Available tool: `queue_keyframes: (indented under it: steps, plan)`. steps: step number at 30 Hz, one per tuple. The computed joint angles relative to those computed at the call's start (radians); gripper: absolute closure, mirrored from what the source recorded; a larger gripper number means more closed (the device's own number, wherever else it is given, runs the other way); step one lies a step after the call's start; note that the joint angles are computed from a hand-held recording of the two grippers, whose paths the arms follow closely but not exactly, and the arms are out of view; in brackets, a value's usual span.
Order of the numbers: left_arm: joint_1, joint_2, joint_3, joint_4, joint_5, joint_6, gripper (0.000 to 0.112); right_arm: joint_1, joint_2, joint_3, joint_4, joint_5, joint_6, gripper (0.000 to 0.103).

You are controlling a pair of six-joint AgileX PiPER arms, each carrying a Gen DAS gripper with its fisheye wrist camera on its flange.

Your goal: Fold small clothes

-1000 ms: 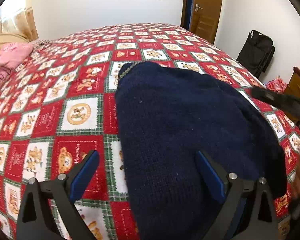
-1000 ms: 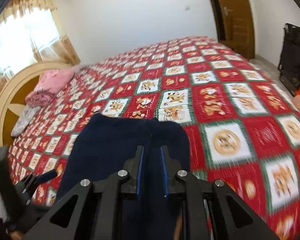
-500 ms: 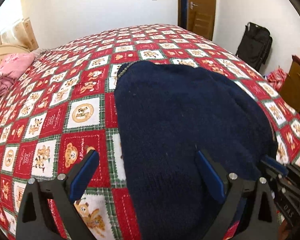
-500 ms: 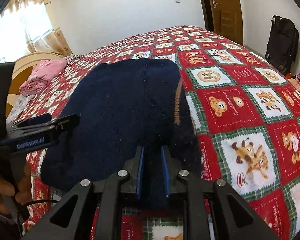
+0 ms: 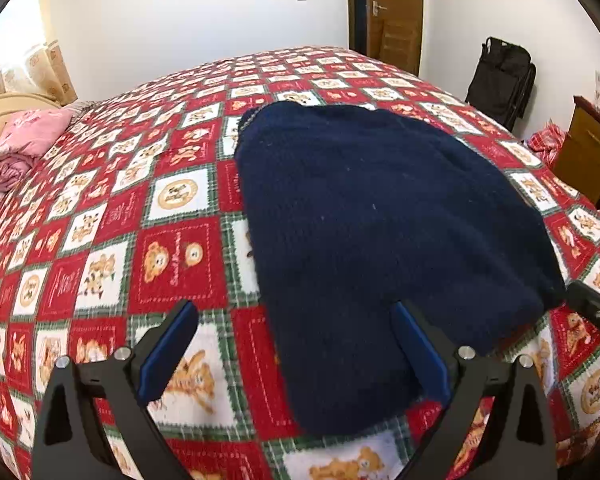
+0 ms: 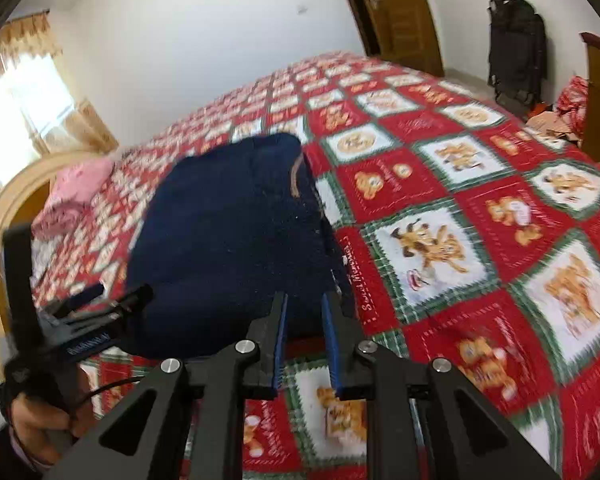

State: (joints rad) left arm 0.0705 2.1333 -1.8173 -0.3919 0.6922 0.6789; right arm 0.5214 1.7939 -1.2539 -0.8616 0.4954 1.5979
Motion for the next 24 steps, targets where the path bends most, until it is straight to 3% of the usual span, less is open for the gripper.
queue_keyframes:
  steps: [3, 7, 10, 13, 16, 18, 19, 20, 22, 24]
  plan:
    - [0.022, -0.046, 0.084, -0.062, -0.032, 0.053, 0.013, 0.059, -0.041, 0.045, -0.131, 0.03, 0.158, 0.085]
    - [0.047, -0.11, 0.188, -0.12, -0.053, 0.128, 0.013, 0.127, -0.063, 0.06, -0.159, 0.1, 0.2, 0.084]
    - [0.068, -0.175, 0.286, -0.175, -0.093, 0.214, 0.013, 0.195, -0.125, 0.117, -0.308, 0.183, 0.363, 0.084]
    - [0.09, -0.226, 0.349, -0.245, -0.101, 0.302, 0.013, 0.261, -0.218, 0.142, -0.398, 0.305, 0.448, 0.084]
    - [0.114, -0.266, 0.382, -0.306, -0.092, 0.373, 0.012, 0.365, -0.288, 0.114, -0.445, 0.512, 0.404, 0.084]
    - [0.131, -0.269, 0.374, -0.338, -0.075, 0.401, 0.011, 0.403, -0.3, 0.075, -0.441, 0.612, 0.312, 0.063]
    - [0.138, -0.262, 0.359, -0.345, -0.062, 0.402, 0.01, 0.412, -0.3, 0.066, -0.442, 0.64, 0.28, 0.031]
    - [0.142, -0.249, 0.336, -0.349, -0.047, 0.399, 0.01, 0.412, -0.295, 0.065, -0.454, 0.655, 0.259, 0.01]
    - [0.147, -0.209, 0.269, -0.335, -0.02, 0.367, 0.01, 0.366, -0.273, 0.079, -0.443, 0.604, 0.212, 0.009]
    - [0.15, -0.158, 0.183, -0.298, 0.0, 0.295, 0.01, 0.261, -0.232, 0.073, -0.339, 0.456, 0.141, 0.009]
